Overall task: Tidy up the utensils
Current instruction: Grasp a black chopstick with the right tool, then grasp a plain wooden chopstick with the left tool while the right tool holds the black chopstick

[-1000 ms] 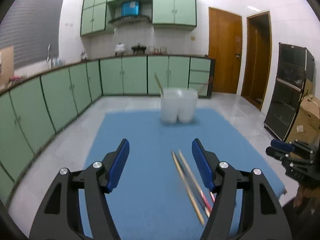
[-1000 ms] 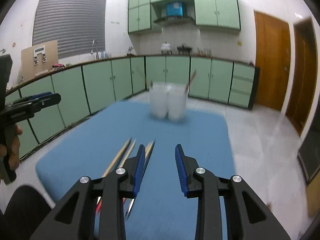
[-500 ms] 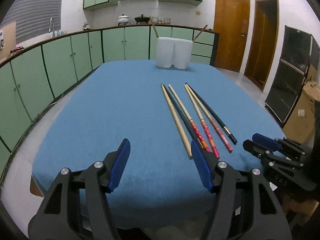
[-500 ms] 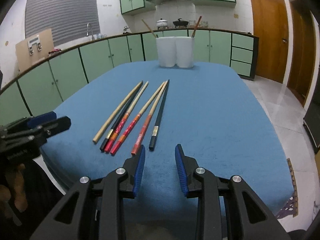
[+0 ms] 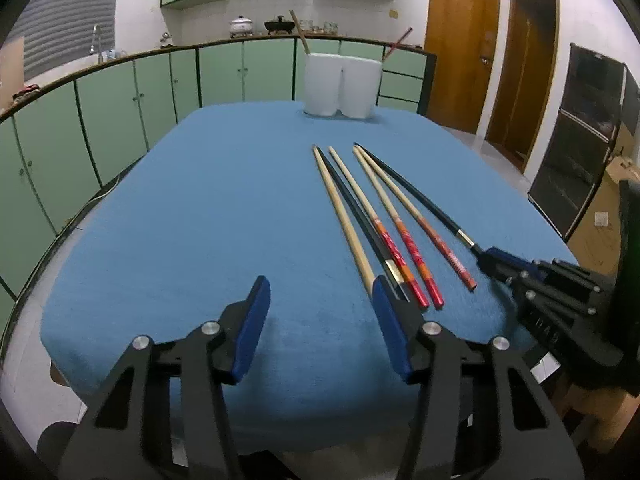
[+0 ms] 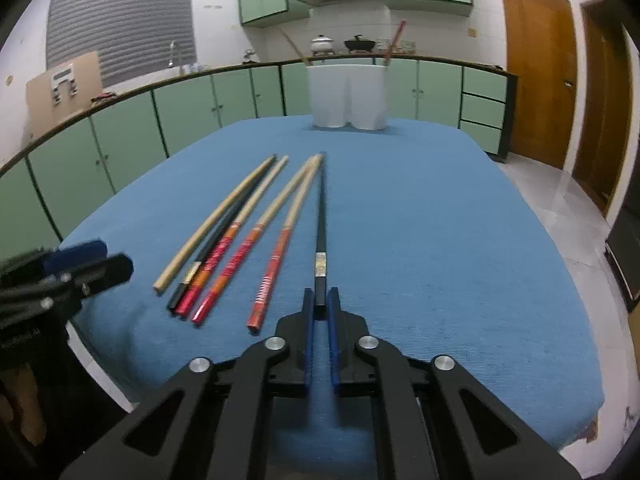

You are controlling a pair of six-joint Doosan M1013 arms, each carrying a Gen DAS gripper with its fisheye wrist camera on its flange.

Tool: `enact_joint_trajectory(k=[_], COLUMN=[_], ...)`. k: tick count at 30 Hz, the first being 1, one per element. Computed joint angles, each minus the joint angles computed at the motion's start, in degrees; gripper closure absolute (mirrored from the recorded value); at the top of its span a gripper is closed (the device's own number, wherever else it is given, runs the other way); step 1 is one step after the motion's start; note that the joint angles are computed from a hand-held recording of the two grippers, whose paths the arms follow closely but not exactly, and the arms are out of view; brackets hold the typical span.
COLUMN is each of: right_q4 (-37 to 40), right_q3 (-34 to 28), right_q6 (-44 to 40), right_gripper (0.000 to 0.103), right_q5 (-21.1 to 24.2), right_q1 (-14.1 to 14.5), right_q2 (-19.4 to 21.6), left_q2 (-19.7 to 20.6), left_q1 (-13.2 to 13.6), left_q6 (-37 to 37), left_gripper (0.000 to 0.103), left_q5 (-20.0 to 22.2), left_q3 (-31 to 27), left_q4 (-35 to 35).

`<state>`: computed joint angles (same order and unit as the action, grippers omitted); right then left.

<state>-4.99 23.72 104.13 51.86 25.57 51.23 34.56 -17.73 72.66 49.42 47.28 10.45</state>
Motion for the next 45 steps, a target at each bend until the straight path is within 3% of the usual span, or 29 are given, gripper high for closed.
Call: enact_joint_trajectory(k=[12, 14, 17, 22, 32, 39, 45], right_q4=[-3.2, -3.0, -2.8, -3.2, -3.7, -0.9, -2.0], right_q3=[4.6, 5.0, 4.8, 5.6, 6.1, 4.6, 7.2], right_q6=[6.4, 6.3, 6.0, 5.8, 5.7, 3.9, 5.5], right_gripper=[0.096, 0.096, 0.096, 0.094, 0.093, 0.097, 0.097], right_q5=[-2.1, -2.4, -2.5, -3.4, -3.9, -2.6, -5.6], right_q1=[-0.7, -0.7, -0.7, -0.7, -0.5, -0.6, -0.3], right_q2=[-2.3, -2.5, -2.4, -2.7, -2.8, -2.4, -4.6], left_q2=[1.6, 2.1, 2.1, 2.3, 2.8, 2.8, 1.0], left_q1=[-0.5, -0.5, -0.5, -0.3, -0.3, 0.1, 0.0], left_q6=[0.1, -0.1, -0.9, -1.4, -2.9, -1.4, -2.0], left_gripper=[0.052, 0.055, 0.065, 0.096, 0.092, 0.097, 0.097], left_q5=[1.8, 2.4, 2.1, 1.9, 2.5, 2.5, 1.2], left_q3=[-1.7, -2.4, -2.3, -2.6, -3.4, -4.0, -3.0], left_q4=[0.6, 0.7, 1.5, 0.9, 2.0, -0.8, -0.5])
